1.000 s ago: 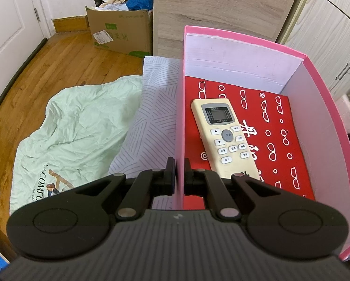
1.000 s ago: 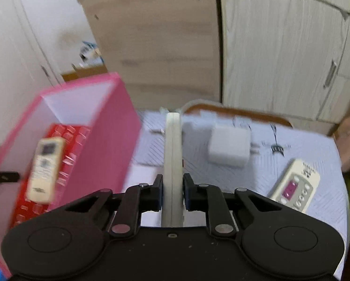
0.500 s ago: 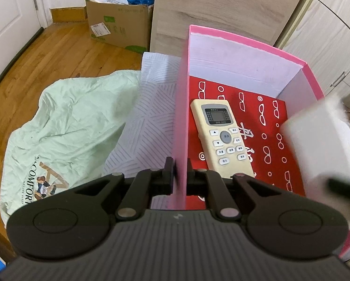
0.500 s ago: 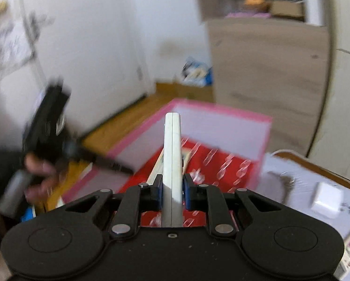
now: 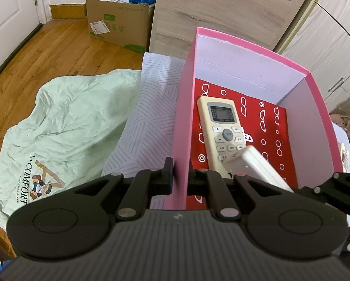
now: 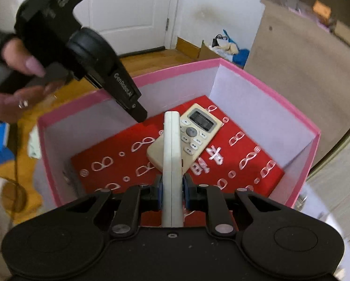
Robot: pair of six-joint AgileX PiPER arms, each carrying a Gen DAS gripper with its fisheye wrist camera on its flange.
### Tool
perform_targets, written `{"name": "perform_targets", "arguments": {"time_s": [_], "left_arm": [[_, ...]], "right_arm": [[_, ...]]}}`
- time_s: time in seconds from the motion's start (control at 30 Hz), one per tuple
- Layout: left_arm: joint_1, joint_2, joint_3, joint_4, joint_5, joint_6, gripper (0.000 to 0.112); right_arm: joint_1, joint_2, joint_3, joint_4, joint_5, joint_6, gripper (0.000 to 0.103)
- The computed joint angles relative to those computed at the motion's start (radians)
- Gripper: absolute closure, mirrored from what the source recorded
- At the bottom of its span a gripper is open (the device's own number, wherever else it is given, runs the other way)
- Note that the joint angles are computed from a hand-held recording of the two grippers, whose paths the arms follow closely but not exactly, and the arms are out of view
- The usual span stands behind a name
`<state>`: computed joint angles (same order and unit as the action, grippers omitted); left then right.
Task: Organize rigid objects
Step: 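Lower the white remote into the pink box beside the TCL remote and release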
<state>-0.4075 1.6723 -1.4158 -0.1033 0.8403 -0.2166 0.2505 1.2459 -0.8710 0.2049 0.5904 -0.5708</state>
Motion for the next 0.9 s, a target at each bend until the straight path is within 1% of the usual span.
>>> {"name": "perform_targets", "arguments": {"time_s": [0.03, 0.1, 0.17, 0.2, 0.27, 0.43, 0.47, 0.5, 0.57, 0.67, 0.7, 0.77, 0.83, 0.9], "left_arm": [[0.000, -0.001, 0.000, -0.001, 0.001, -0.001, 0.104], [0.009, 0.001, 0.000, -0.013, 0.000, 0.011, 0.104], [0.014, 0.001, 0.000, -0.022, 0.002, 0.016, 0.104], [0.017, 0.001, 0.000, -0.026, 0.001, 0.019, 0.104], [0.018, 0.000, 0.000, -0.030, 0.001, 0.021, 0.104], [0.025, 0.001, -0.001, -0.036, 0.003, 0.028, 0.104], [0.028, 0.001, -0.001, -0.039, 0.004, 0.030, 0.104], [0.030, 0.003, -0.002, -0.043, 0.003, 0.033, 0.103], [0.030, 0.001, 0.001, -0.044, 0.002, 0.034, 0.103], [0.032, -0.001, -0.001, -0.047, 0.005, 0.035, 0.103], [0.032, 0.001, -0.002, -0.048, 0.004, 0.035, 0.103], [0.031, 0.002, -0.003, -0.045, 0.006, 0.032, 0.103], [0.032, 0.002, -0.004, -0.047, 0.005, 0.036, 0.103], [0.032, 0.003, -0.004, -0.048, 0.005, 0.036, 0.103]], "right_arm": [[-0.008, 0.002, -0.005, 0.038, 0.012, -0.044, 0.083], [-0.055, 0.003, -0.012, 0.191, 0.055, -0.212, 0.083], [-0.067, 0.008, -0.015, 0.256, 0.089, -0.310, 0.082], [-0.071, 0.018, -0.023, 0.265, 0.096, -0.313, 0.082], [-0.074, 0.041, -0.047, 0.240, 0.120, -0.266, 0.082], [-0.113, 0.058, -0.065, 0.294, 0.149, -0.270, 0.081], [-0.114, 0.054, -0.068, 0.300, 0.149, -0.265, 0.078], [-0.121, 0.051, -0.074, 0.316, 0.160, -0.267, 0.072], [-0.156, 0.059, -0.091, 0.386, 0.211, -0.300, 0.071], [-0.216, 0.094, -0.120, 0.491, 0.316, -0.332, 0.071], [-0.226, 0.103, -0.127, 0.513, 0.347, -0.336, 0.071], [-0.222, 0.116, -0.139, 0.520, 0.382, -0.307, 0.071], [-0.221, 0.117, -0.142, 0.517, 0.387, -0.277, 0.071], [-0.212, 0.104, -0.143, 0.481, 0.355, -0.229, 0.071]]}}
